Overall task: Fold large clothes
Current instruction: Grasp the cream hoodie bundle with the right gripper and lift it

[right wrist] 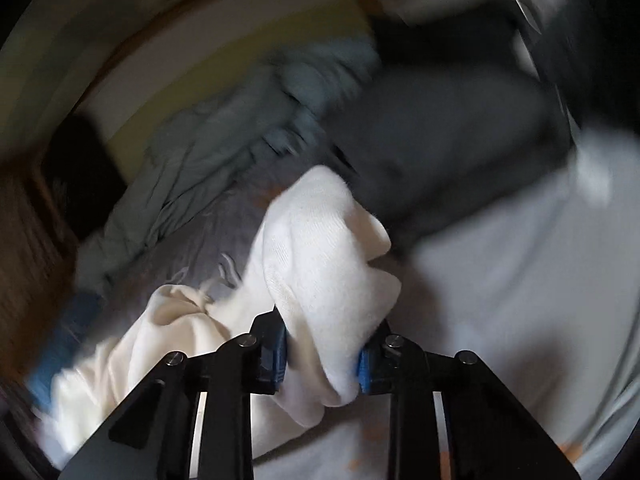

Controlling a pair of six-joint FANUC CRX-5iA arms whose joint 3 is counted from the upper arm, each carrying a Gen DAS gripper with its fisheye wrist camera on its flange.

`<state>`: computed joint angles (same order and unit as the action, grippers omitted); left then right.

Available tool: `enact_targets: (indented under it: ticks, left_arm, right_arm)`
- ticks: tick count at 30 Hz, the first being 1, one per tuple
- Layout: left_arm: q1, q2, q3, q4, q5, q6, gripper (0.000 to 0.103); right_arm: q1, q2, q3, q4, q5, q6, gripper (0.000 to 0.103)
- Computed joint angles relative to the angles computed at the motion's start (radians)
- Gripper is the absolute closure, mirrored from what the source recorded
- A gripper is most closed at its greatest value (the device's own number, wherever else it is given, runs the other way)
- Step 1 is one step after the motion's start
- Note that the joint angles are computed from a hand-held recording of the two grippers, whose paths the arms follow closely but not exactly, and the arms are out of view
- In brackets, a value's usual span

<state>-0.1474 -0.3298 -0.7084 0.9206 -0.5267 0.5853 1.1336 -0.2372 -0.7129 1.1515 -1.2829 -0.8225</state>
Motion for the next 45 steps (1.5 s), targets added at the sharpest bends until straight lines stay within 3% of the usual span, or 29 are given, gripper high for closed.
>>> enact_targets:
  ticks: [1, 3, 5, 8, 11, 14, 22, 26, 30, 36, 40, 45]
  left_arm:
    - [0.018, -0.014, 0.000, 0.032, -0.028, -0.067, 0.073]
    - [0.032, -0.074, -0.031, 0.146, 0.004, -0.212, 0.072]
    - [0.077, -0.134, -0.047, 0.286, -0.002, -0.309, 0.055]
    - [0.175, -0.186, -0.041, 0.390, -0.016, -0.329, 0.052]
    - [0.220, -0.215, -0.059, 0.500, 0.068, -0.382, 0.050]
    - [0.287, -0.210, -0.054, 0.480, 0.116, -0.319, 0.050]
    - [0.449, -0.179, -0.024, 0.439, 0.020, -0.188, 0.051]
    - [0.496, -0.183, -0.026, 0.472, -0.003, -0.186, 0.051]
    - [0.542, -0.173, -0.025, 0.482, -0.043, -0.180, 0.051]
    - [0.538, -0.149, -0.006, 0.430, -0.065, -0.181, 0.051]
    - [0.550, -0.130, 0.027, 0.320, -0.140, -0.162, 0.049]
    - [0.534, -0.134, 0.035, 0.251, -0.127, -0.135, 0.046]
  right_arm:
    - [0.008, 0.042, 0.044, 0.024, -0.041, 0.064, 0.075]
    - [0.018, 0.098, 0.110, 0.085, -0.075, 0.155, 0.075]
    - [0.020, 0.115, 0.140, 0.147, -0.056, 0.185, 0.075]
    - [0.019, 0.147, 0.193, 0.233, 0.009, 0.209, 0.075]
    - [0.029, 0.194, 0.255, 0.293, 0.059, 0.244, 0.078]
    - [0.027, 0.266, 0.330, 0.349, 0.106, 0.288, 0.081]
    - [-0.029, 0.423, 0.510, 0.484, 0.408, 0.319, 0.083]
    - [-0.034, 0.541, 0.600, 0.379, 0.559, 0.374, 0.083]
    - [-0.083, 0.610, 0.601, 0.344, 0.712, 0.281, 0.083]
    - [-0.062, 0.677, 0.631, 0.378, 0.640, 0.316, 0.083]
    - [-0.033, 0.662, 0.609, 0.402, 0.565, 0.322, 0.083]
    - [-0.032, 0.626, 0.576, 0.408, 0.578, 0.309, 0.082]
